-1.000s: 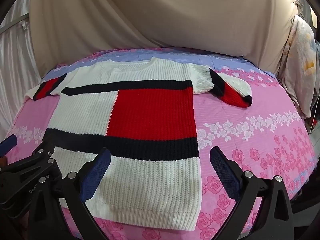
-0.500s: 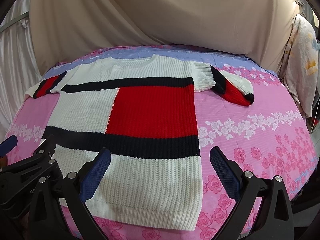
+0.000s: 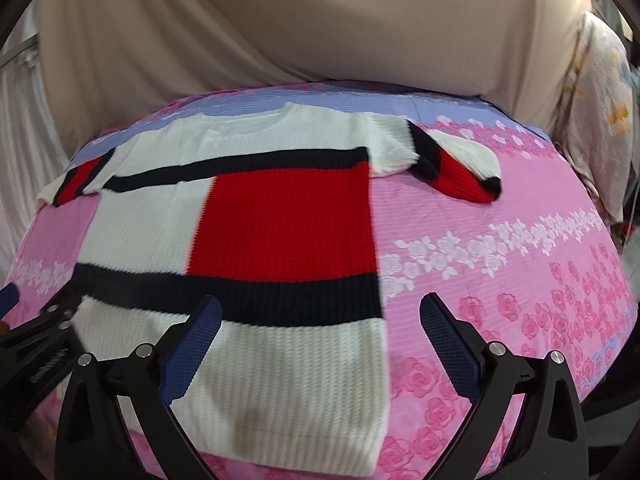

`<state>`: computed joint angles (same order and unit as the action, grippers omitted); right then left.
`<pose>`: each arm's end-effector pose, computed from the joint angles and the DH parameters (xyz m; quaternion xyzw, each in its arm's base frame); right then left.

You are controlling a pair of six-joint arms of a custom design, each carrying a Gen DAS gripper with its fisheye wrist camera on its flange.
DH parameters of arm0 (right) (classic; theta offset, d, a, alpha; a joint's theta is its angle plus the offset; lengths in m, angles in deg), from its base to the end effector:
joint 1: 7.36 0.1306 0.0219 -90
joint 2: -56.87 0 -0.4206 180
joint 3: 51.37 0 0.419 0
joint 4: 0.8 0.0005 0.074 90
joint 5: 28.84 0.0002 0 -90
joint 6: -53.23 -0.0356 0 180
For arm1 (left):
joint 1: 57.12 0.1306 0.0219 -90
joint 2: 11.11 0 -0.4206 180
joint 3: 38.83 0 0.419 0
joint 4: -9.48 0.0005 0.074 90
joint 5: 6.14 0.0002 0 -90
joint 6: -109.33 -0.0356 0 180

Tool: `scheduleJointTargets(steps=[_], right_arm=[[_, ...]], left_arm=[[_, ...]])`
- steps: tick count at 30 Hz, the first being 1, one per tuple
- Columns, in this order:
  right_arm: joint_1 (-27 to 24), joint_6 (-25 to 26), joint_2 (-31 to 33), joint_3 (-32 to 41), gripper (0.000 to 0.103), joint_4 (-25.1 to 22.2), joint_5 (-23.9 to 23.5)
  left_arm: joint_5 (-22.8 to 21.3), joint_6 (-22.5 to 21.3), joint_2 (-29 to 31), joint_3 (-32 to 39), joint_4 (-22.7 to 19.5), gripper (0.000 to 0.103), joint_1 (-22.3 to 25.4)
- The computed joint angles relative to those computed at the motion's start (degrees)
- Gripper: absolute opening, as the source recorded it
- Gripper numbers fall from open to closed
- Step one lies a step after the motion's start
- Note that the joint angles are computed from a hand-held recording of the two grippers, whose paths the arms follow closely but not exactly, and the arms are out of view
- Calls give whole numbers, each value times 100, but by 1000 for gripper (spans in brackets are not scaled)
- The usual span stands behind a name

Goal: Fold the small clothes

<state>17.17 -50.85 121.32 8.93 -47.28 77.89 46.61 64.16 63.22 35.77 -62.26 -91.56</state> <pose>0.3018 0.1259 0.3961 -0.0360 0.9321 -0.0191 0.3598 0.3085 -0.1860 0.4404 -0.1359 0.9268 0.1454 0.3186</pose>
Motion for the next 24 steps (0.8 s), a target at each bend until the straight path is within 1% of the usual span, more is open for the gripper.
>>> scheduleJointTargets(steps=[3, 5, 12, 24], right_arm=[[-157, 157, 1, 23, 98, 58, 45], [-189, 179, 19, 46, 98, 39, -26], [-53, 315, 2, 30, 98, -20, -92], [164, 302, -88, -5, 98, -53, -67]], left_arm=[[17, 20, 102, 58, -24, 94, -22], [32, 20, 159, 91, -37, 94, -40], [64, 113, 273, 168, -74, 94, -122], [-9, 270, 149, 107, -207, 94, -182]])
